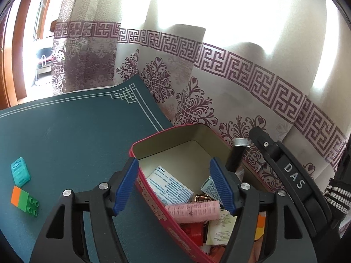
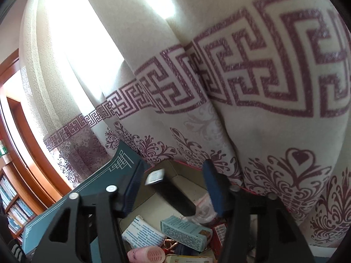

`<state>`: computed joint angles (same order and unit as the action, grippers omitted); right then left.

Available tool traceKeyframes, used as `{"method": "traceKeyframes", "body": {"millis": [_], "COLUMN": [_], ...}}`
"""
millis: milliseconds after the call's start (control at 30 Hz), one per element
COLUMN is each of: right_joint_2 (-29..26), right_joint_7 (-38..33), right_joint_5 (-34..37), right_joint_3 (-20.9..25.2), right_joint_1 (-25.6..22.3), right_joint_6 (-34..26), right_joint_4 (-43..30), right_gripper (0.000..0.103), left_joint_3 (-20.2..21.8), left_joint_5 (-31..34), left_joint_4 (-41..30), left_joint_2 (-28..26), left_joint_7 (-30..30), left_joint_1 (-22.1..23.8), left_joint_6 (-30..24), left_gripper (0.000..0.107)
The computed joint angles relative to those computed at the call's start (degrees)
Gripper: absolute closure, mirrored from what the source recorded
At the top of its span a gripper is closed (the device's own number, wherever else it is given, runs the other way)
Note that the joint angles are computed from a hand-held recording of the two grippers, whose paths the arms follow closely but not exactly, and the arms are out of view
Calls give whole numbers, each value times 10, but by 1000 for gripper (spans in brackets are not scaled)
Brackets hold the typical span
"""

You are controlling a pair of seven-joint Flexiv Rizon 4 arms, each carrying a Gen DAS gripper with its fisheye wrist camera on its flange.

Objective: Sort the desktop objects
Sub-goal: 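Open both grippers to release the items and withdraw from the tin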

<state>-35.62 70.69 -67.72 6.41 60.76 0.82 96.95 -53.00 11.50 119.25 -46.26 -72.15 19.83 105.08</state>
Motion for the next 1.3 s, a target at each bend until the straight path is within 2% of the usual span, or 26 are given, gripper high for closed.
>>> {"method": "traceKeyframes", "body": {"millis": [300, 500, 667, 967, 1100, 1300], "right_joint_2": [2, -5, -21, -35, -41, -51], "right_joint_7": [11, -3, -33, -66, -80, -103], "right_joint_5": [-14, -18, -20, -39, -50, -60], "right_joint_3": [-2, -4, -12, -21, -26, -33], "right_joint_1": [-4, 2, 22, 32, 35, 39], "right_joint_6": [11, 0, -41, -51, -46, -41], "right_joint_4": [9, -2, -28, -47, -54, -65], "right_gripper": [41, 37, 24, 21, 20, 19], "left_joint_3": [-11, 1, 30, 118, 159, 191], "left_joint_5": [-4, -2, -5, -37, -55, -86], "left_joint_4": [2, 2, -5, -26, -39, -57], "left_joint_2": [2, 18, 36, 75, 83, 75], "left_joint_7": [-30, -59, -85, -160, -191, -209], "left_joint_1": [27, 37, 34, 24, 15, 4], "left_joint_6": [10, 23, 32, 46, 32, 3], "left_gripper": [36, 36, 36, 36, 36, 36]}}
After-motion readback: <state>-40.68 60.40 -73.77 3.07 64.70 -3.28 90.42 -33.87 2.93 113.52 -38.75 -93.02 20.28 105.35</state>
